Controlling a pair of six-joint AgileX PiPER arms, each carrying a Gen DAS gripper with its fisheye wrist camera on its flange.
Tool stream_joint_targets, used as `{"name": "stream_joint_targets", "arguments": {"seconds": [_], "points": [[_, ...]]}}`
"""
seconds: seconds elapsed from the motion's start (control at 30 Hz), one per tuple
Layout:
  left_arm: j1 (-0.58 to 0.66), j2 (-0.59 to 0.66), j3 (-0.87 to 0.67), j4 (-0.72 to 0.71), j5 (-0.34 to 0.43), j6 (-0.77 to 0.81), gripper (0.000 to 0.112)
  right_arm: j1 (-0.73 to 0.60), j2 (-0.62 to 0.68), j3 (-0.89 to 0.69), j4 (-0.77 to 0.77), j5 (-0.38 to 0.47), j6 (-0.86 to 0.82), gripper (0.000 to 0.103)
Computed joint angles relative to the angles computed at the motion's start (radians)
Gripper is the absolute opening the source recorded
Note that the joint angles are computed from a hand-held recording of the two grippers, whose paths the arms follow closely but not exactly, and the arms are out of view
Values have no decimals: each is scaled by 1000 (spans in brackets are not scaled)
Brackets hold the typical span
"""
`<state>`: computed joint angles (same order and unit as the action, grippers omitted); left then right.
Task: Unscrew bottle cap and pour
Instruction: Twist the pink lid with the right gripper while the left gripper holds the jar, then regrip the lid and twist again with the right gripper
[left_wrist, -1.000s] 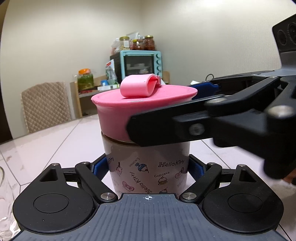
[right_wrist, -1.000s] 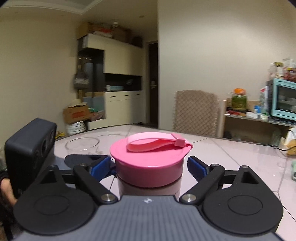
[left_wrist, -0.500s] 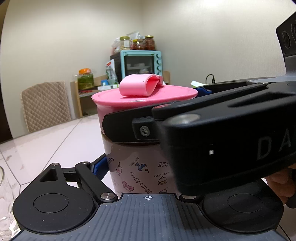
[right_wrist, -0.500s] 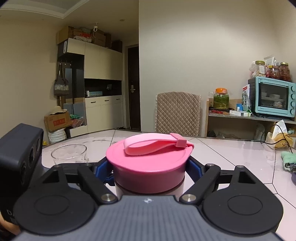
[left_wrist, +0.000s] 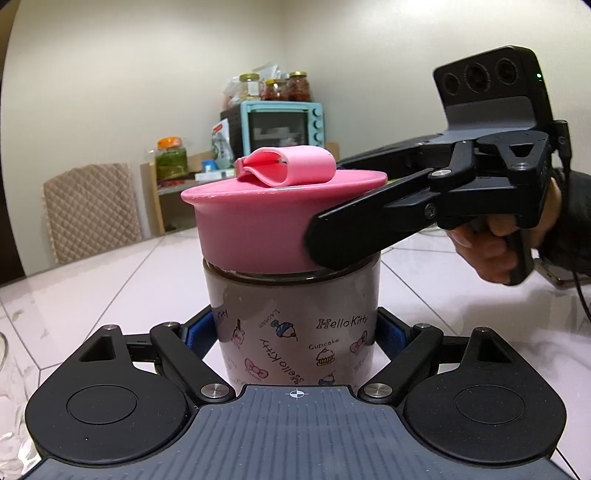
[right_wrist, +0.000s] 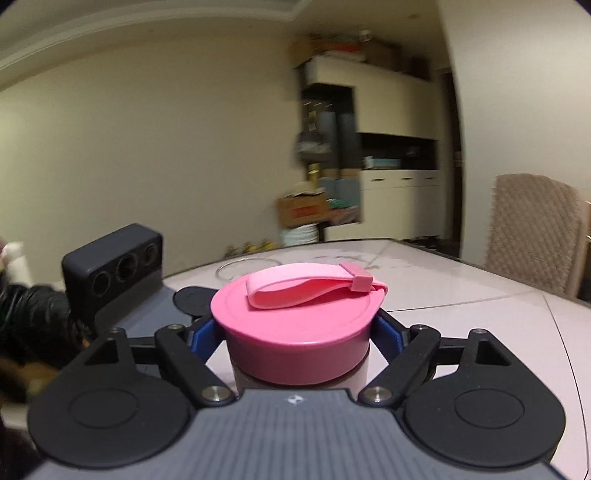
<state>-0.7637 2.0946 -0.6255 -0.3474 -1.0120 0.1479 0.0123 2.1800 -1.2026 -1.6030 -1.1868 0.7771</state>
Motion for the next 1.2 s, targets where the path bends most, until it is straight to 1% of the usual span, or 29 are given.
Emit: {"name": "stream_joint_targets", "arguments": {"seconds": [0.07, 0.1, 0.13, 0.17, 0.2, 0.23, 0.3, 0.33, 0.4, 0.5, 0.57, 0.6, 0.67, 0.7, 0.73, 0.77, 0.83, 0.93, 0.97, 1.07, 1.1, 1.2], "points": [[-3, 0, 0, -6, 2, 5, 90, 7, -28, 52, 35, 25, -45, 85], [-4, 0, -6, -12, 10, 0, 90, 14, -61, 121, 98, 57, -109, 86], [6, 0, 10, 21, -12, -1, 90, 22, -89, 179, 153, 78, -162, 86], [2, -27, 66, 15, -51, -30, 90, 35, -118, 241, 224, 108, -229, 88], [28, -37, 95, 49, -76, -48, 90, 50, -145, 301, 300, 133, -299, 90], [48, -27, 84, 69, -73, -48, 90, 66, -169, 362, 381, 152, -366, 90], [44, 7, 41, 61, -58, -33, 90, 95, -198, 447, 511, 166, -457, 91], [63, 10, 39, 81, -59, -37, 90, 119, -217, 507, 611, 168, -511, 91], [71, 12, 34, 89, -57, -36, 90, 173, -236, 585, 783, 157, -600, 91], [109, 18, -11, 127, -18, -33, 90, 264, -238, 668, 1012, 102, -701, 91], [127, 20, -31, 145, 3, -33, 90, 314, -230, 695, 1116, 66, -729, 92], [141, 22, -39, 159, 10, -35, 90, 355, -226, 708, 1195, 50, -733, 92], [160, 28, -60, 178, 26, -36, 90, 402, -216, 716, 1282, 29, -751, 92], [168, 31, -68, 186, 30, -38, 90, 449, -210, 722, 1371, 12, -775, 92], [174, 36, -70, 193, 28, -39, 90, 476, -202, 723, 1421, -5, -780, 92], [172, 39, -65, 192, 20, -38, 90, 480, -197, 724, 1436, -12, -779, 92], [185, 49, -103, 203, 49, -35, 90, 531, -186, 715, 1527, -17, -784, 91], [188, 55, -114, 204, 57, -33, 90, 553, -179, 686, 1565, 14, -760, 89], [172, 53, -108, 185, 55, -27, 90, 552, -177, 679, 1560, 19, -752, 85], [171, 49, -92, 186, 43, -30, 90, 527, -165, 673, 1513, 6, -752, 85], [178, 49, -92, 194, 41, -33, 90, 511, -162, 672, 1485, 3, -754, 85], [194, 45, -87, 214, 37, -41, 90, 392, -173, 652, 1259, 35, -716, 85]]}}
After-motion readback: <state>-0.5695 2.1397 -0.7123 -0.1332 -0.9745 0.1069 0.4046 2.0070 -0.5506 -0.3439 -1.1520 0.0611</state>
